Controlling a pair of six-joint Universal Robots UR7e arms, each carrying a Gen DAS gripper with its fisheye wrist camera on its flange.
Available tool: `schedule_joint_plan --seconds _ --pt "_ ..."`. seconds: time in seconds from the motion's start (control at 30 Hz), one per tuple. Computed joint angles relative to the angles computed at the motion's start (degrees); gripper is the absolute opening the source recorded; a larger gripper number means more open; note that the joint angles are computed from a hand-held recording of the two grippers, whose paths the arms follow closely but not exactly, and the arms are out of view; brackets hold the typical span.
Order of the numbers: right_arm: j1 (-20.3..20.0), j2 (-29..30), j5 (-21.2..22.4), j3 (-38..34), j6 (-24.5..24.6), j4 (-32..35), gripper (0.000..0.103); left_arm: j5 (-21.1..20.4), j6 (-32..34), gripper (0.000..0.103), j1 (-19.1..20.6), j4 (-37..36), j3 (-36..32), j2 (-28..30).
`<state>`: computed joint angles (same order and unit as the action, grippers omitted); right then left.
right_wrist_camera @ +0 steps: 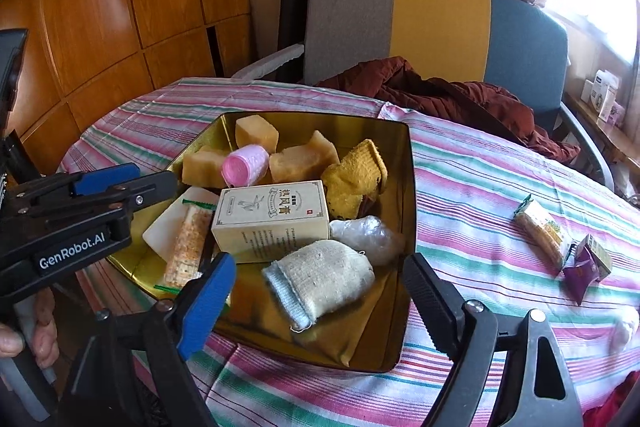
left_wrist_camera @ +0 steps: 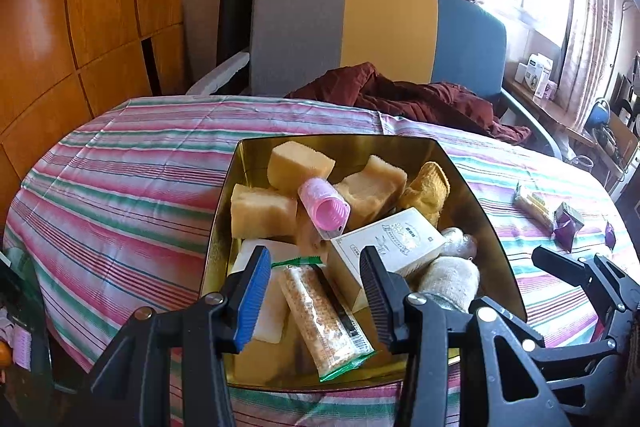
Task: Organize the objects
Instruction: 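Release the cracker packet and beige sock into the tray, open both grippers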
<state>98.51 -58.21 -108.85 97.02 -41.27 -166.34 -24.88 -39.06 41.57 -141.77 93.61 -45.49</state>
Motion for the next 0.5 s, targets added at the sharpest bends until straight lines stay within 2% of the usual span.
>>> schedule_joint_plan --seconds 0.5 --pt "-0.6 -2.1 -0.4 0.9 1.5 -2.6 0.089 3.2 3.5 0.047 -2.3 -1.0 -0.2 0.7"
